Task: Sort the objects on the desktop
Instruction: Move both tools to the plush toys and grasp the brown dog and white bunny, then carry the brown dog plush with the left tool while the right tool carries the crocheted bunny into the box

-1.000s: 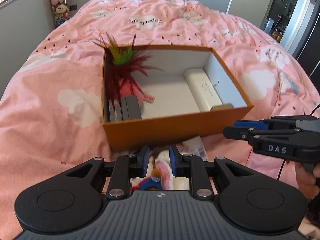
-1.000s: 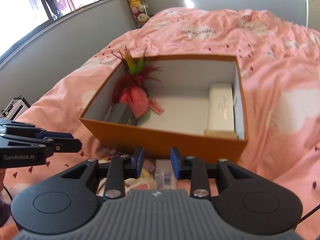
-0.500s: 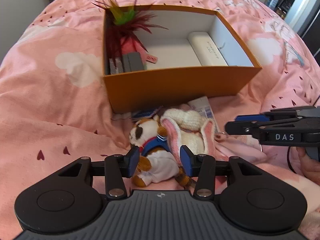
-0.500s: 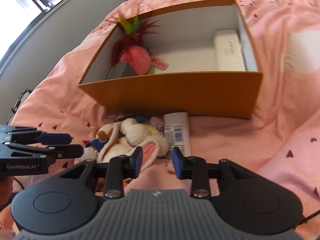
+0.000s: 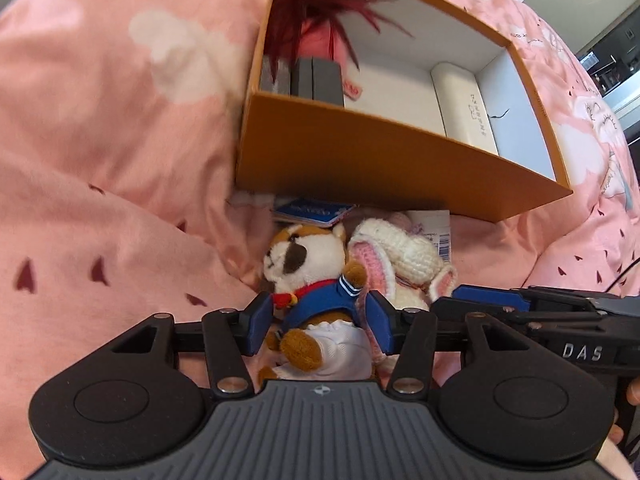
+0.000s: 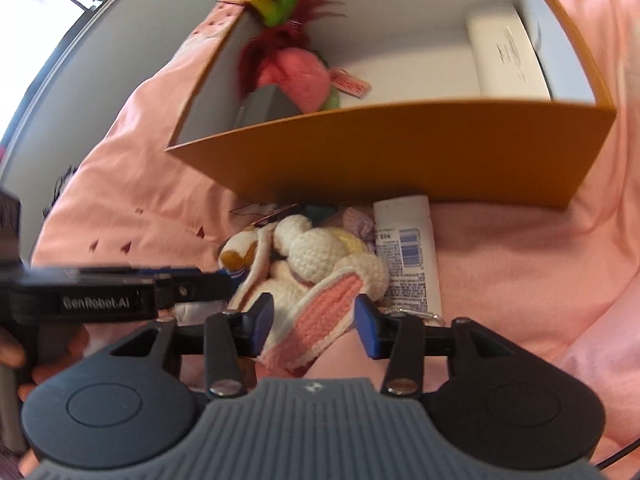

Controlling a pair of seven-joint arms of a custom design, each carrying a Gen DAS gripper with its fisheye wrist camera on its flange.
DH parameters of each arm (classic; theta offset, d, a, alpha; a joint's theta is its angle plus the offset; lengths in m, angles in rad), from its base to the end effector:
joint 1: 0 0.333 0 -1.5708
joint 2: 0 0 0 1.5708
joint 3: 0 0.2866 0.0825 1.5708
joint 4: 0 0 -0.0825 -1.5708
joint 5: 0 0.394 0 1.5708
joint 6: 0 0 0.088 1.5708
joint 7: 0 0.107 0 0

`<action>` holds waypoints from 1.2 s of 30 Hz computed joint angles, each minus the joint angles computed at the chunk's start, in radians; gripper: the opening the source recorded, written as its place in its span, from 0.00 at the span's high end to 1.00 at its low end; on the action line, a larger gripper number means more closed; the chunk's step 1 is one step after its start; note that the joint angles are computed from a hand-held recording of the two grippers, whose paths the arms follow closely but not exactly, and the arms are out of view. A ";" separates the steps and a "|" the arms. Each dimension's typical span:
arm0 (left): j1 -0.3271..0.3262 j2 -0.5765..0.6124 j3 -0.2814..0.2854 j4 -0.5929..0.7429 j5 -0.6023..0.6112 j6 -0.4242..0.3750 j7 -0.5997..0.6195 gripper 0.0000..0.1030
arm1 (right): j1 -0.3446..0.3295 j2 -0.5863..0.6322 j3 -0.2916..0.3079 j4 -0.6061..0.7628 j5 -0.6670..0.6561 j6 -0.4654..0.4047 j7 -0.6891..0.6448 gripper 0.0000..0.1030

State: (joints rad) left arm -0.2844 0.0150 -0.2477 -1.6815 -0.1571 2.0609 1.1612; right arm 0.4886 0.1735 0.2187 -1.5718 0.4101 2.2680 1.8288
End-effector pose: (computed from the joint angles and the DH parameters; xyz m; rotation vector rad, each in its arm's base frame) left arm 0.5205 -0.3150 0.5831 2.0747 -2.2326 0.6081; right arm 0.5038 0.4296 0.5701 -1.9846 1.5339 0.3109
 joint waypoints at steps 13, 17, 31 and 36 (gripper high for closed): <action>0.017 0.030 0.012 -0.042 -0.079 0.051 0.006 0.38 | -0.013 0.044 0.000 0.043 0.025 -0.042 0.063 0.47; 0.013 0.003 0.007 -0.068 -0.044 0.077 -0.009 0.50 | -0.017 0.061 0.002 0.061 0.035 -0.051 0.079 0.42; 0.011 -0.075 -0.005 -0.076 0.143 0.073 -0.083 0.63 | 0.011 0.216 0.010 0.271 -0.059 -0.170 0.132 0.31; 0.007 -0.054 -0.011 -0.061 0.163 0.049 -0.071 0.55 | 0.013 0.283 0.019 0.340 -0.054 -0.204 0.137 0.31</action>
State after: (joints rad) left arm -0.2774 -0.0393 -0.2587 -1.7424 0.0059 2.1096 1.0900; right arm 0.5011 0.4564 0.2382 -1.2316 0.3561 2.0641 1.9658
